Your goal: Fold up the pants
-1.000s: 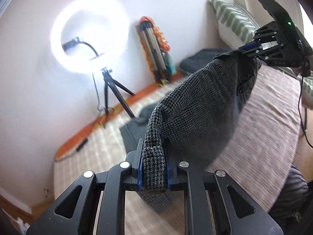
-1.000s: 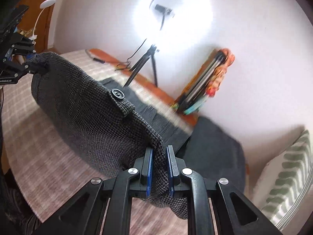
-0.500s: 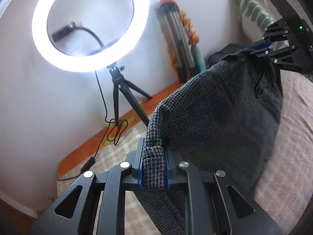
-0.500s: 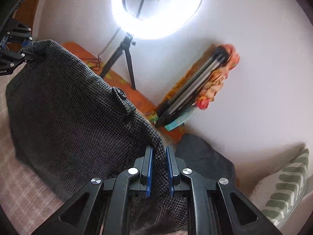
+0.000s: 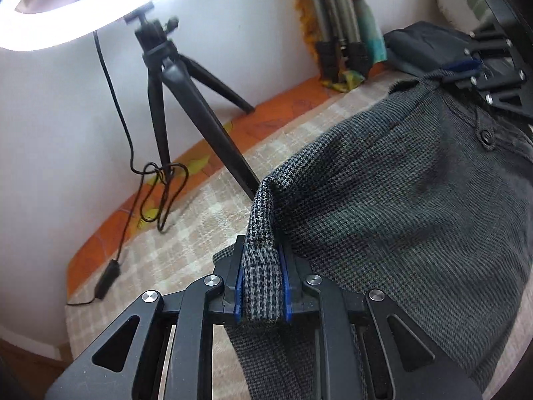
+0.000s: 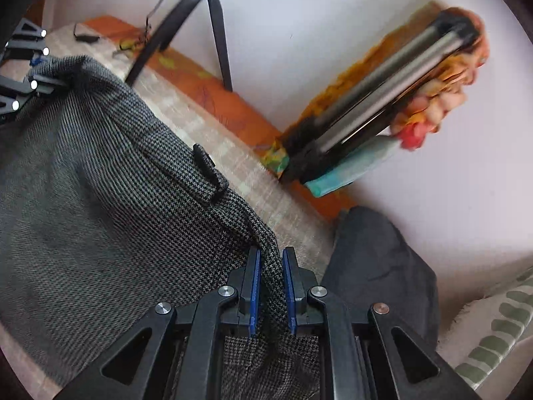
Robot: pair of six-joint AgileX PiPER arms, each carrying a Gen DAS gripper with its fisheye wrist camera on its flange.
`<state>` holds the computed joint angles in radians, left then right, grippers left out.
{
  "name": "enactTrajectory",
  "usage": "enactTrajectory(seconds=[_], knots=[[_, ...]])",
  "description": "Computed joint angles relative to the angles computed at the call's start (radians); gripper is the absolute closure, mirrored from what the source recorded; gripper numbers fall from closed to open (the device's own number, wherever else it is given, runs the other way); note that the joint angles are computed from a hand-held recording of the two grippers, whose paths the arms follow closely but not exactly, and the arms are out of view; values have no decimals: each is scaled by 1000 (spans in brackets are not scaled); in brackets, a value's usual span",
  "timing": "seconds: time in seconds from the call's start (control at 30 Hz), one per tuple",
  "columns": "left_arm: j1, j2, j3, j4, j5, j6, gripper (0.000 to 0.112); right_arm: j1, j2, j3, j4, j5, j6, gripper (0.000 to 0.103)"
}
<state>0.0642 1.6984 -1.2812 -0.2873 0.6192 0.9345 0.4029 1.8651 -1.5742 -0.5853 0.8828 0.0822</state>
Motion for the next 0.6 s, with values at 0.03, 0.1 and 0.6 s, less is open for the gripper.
enactTrajectory(seconds=[0.03, 0.1, 0.6], knots=[[4, 13, -11, -8, 5, 1, 96, -6, 17, -8, 3, 0, -4, 92], [1, 23, -10, -4, -11, -4, 92, -13, 35, -10, 5, -4, -7, 92], [157, -12, -69, -22, 42, -74, 63, -71, 38, -22, 47, -15, 75, 44]])
